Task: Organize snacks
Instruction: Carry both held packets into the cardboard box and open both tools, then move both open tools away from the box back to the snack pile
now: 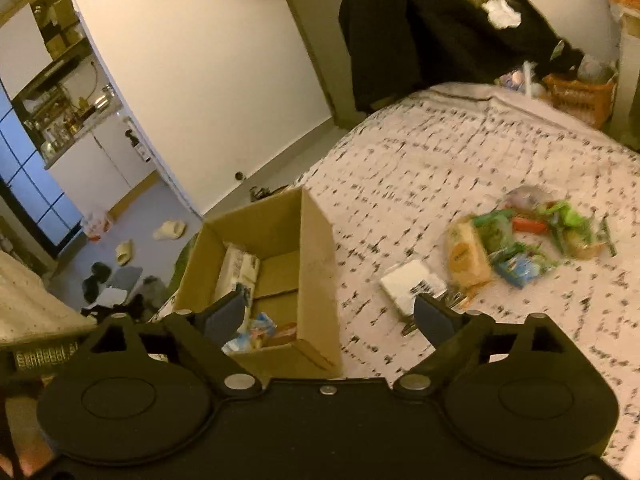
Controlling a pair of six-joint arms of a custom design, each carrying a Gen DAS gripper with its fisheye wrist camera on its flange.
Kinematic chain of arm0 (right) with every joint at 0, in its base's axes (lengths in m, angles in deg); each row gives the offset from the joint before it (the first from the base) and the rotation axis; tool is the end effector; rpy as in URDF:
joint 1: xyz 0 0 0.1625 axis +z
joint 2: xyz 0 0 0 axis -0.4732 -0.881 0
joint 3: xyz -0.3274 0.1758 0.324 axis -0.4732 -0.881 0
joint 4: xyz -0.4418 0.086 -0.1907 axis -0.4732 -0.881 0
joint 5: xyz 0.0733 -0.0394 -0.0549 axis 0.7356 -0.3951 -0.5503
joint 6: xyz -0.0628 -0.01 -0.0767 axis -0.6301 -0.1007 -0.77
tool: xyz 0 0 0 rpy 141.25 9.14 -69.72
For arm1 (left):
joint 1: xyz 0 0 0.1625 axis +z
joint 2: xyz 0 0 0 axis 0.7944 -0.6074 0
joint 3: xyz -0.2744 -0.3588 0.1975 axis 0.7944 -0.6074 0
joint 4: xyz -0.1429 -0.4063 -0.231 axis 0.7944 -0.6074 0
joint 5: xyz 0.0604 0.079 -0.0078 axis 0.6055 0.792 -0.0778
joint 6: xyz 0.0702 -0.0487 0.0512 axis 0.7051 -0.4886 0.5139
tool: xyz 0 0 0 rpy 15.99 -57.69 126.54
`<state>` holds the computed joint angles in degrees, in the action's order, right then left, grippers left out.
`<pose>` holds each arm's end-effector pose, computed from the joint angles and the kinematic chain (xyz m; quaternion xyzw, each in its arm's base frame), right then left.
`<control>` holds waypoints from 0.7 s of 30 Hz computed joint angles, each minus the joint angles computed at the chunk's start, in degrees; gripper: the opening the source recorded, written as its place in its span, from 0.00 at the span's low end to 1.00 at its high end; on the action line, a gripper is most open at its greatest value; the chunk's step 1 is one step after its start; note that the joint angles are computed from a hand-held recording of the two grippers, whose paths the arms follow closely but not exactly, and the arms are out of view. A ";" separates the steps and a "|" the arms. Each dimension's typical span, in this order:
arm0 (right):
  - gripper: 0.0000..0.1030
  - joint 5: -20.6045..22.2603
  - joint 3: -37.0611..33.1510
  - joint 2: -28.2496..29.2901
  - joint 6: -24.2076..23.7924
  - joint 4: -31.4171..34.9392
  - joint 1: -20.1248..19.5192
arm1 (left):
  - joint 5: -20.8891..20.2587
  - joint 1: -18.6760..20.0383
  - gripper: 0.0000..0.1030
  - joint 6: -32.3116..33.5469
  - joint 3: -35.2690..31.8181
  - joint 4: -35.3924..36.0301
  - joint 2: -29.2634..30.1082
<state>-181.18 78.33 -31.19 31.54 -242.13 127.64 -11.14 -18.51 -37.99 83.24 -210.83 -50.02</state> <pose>0.1631 -0.4159 0.2013 0.0922 -0.8916 0.3942 0.2027 -0.2625 -0.4276 0.1547 0.0980 0.9088 -0.3180 0.2519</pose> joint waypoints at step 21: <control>1.00 -0.85 4.90 -10.41 -4.50 -0.50 -1.92 | -1.09 -4.90 1.00 0.48 0.42 -1.21 1.42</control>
